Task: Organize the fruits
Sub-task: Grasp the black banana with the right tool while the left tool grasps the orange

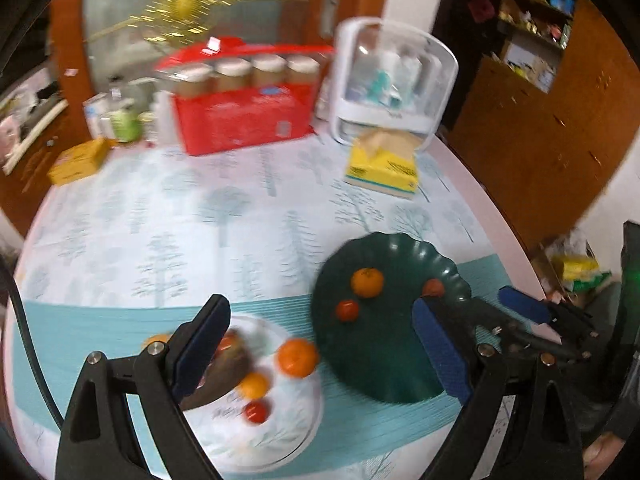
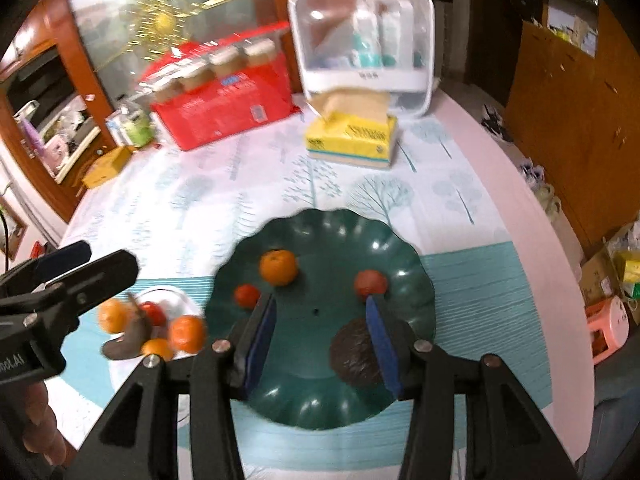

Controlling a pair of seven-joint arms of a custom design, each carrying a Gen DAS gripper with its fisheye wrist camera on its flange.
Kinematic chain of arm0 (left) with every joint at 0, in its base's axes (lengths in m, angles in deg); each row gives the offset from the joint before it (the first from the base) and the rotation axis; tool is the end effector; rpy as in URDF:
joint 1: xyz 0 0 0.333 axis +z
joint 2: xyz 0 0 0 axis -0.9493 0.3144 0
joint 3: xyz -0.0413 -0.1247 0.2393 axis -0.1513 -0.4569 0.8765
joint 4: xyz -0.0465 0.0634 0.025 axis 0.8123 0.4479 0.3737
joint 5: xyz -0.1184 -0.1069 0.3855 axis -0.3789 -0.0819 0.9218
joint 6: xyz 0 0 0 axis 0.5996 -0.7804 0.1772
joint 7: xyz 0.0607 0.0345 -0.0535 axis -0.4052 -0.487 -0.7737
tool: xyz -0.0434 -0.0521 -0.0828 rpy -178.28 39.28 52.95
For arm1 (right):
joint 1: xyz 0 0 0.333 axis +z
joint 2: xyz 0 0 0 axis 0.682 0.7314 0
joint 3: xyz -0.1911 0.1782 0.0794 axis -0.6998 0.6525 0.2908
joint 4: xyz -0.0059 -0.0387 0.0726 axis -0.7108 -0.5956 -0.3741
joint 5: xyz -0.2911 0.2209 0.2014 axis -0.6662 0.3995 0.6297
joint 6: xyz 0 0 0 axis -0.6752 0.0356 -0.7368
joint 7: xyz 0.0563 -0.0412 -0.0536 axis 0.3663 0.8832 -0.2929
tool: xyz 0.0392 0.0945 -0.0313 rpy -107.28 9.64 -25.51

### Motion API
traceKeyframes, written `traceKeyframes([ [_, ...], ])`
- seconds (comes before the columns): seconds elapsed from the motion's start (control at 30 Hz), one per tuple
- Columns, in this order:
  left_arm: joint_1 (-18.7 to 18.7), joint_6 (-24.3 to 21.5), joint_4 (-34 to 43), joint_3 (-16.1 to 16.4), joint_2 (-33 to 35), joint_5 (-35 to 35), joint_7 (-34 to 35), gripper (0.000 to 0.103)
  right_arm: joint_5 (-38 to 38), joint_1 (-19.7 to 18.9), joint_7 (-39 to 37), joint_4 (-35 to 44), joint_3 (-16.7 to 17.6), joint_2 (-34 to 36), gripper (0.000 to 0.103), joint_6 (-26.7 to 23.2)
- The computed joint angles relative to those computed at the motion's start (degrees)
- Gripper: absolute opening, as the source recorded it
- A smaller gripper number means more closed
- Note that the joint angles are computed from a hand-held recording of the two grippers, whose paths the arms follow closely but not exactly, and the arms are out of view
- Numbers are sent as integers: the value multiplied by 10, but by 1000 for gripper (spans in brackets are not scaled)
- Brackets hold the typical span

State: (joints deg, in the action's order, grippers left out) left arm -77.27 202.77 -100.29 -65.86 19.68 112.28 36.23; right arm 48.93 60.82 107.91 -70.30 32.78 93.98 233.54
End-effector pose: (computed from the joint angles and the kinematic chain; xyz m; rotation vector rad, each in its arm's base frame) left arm 0.5295 -0.2062 0.4466 -2.2210 1.3348 -0.6178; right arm 0.6358 0.3155 0.4153 -2.2797 1.2312 -0.3067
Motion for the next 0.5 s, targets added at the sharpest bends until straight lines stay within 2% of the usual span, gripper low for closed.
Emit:
traceKeyframes([
  [0.13,3,-32,-75,-13,-104,-12,-25,92,35,-2,-36,-45,19,-54,47,14],
  [0.3,18,-66,-140,-39,-207,-45,-17,92,68,15,-64,-83,24,-103,50,23],
  [0.4,29,-86,-166,-50,-250,-62,-8,92,97,27,-91,-98,27,-121,53,26],
  [0.5,32,-88,-200,-47,-285,-87,11,92,110,43,-105,-108,28,-130,53,33],
])
